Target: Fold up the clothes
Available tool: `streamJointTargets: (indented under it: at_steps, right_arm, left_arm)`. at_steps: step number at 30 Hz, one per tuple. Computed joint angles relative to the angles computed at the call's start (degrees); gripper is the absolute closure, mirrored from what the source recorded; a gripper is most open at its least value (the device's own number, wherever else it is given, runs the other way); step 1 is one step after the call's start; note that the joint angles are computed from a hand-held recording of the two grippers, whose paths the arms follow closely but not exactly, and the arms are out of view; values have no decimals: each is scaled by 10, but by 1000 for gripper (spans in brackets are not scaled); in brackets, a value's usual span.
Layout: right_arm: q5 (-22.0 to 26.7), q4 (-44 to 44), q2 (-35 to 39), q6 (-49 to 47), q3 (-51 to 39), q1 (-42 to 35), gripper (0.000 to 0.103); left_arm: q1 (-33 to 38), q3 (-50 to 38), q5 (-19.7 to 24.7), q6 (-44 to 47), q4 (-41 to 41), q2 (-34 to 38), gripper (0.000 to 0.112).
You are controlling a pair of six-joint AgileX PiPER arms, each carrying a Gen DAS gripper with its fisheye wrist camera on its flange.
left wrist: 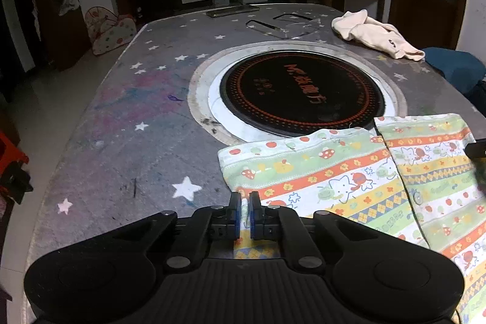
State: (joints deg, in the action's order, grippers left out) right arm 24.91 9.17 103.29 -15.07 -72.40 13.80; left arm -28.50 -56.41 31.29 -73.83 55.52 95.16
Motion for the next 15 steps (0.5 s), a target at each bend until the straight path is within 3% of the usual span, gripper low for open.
streamJointTargets:
  at_steps: [9, 13, 15]
  right_arm:
    - [-12, -82, 56, 70, -67, 39, 97]
    - [-10, -130, 64, 105, -82, 55, 90]
    - [-23, -113, 43, 83, -59, 61, 85]
  left_arm:
    - [26, -26, 23, -23, 25, 28, 107]
    - [27, -27, 28, -19, 20, 26, 106]
    - [21, -20, 31, -28, 27, 19, 105]
